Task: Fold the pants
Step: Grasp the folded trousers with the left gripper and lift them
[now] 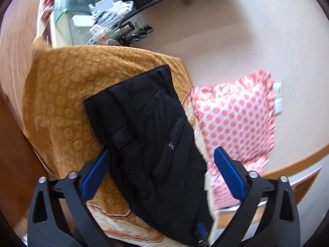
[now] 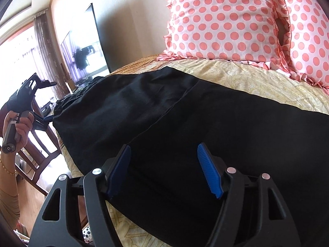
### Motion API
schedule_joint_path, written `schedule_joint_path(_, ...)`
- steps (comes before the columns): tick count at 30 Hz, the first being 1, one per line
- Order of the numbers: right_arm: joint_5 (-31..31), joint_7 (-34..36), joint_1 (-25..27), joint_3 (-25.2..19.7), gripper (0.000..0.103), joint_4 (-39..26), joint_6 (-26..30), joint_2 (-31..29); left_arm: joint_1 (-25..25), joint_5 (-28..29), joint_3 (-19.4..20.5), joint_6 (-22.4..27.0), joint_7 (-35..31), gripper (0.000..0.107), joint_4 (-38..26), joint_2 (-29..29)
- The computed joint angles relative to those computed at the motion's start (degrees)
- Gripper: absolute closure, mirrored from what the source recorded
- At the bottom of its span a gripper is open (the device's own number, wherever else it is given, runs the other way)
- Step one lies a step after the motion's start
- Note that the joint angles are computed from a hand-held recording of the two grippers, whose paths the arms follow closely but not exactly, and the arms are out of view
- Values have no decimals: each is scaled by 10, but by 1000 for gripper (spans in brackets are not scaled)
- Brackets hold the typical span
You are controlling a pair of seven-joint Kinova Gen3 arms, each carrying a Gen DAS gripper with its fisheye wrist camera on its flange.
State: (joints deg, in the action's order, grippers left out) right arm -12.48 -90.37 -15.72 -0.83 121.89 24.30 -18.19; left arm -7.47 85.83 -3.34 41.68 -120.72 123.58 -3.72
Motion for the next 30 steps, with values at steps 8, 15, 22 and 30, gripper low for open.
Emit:
schedule_joint_path(8,8,-6,4,-11,33,-2,-3,3,-175,105,140,73,-38,16,55,2)
schedule_joint_path(15,20,-13,6,-20,33,2,-4,-6,-300,-11,326,-36,77,28,-13,-12)
schedule_joint_path(22,21,-12,-2,-6,33,20,-21,-37,-433,-174,512,-120,189,94,-55,-59)
schedule_joint_path(30,28,-27,29,21,31,58,-25,-123,-490,-357,600,-132,274,98,-124,-180)
